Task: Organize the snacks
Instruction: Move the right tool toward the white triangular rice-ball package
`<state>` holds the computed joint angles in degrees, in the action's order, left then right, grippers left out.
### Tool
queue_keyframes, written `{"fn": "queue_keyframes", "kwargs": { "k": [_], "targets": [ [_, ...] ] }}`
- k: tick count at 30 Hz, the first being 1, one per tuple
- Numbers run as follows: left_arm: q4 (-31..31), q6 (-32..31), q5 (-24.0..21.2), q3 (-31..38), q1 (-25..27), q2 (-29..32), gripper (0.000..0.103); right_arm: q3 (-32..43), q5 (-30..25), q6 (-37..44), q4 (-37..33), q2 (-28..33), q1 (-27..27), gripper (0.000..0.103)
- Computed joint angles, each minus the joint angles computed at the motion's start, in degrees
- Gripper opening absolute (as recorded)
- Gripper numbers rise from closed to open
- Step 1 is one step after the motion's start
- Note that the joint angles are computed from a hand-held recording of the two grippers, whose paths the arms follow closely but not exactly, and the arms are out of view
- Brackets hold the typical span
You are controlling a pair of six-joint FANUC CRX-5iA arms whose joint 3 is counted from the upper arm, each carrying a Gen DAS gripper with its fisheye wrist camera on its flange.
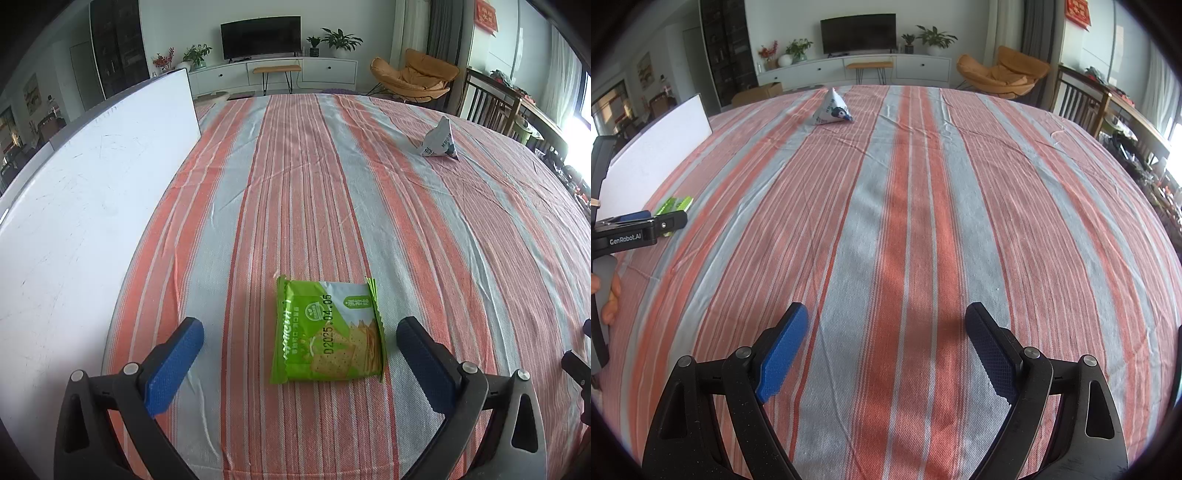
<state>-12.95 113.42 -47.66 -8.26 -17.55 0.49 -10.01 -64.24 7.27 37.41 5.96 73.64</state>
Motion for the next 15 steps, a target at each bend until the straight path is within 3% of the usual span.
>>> {"fn": "queue_keyframes", "kwargs": {
  "k": [15],
  "targets": [
    [0.1,-0.1,0.1,0.0,0.0,0.0,0.103,0.2,-0.2,0.3,-0.1,0.2,0.0,0.09]
  ]
}}
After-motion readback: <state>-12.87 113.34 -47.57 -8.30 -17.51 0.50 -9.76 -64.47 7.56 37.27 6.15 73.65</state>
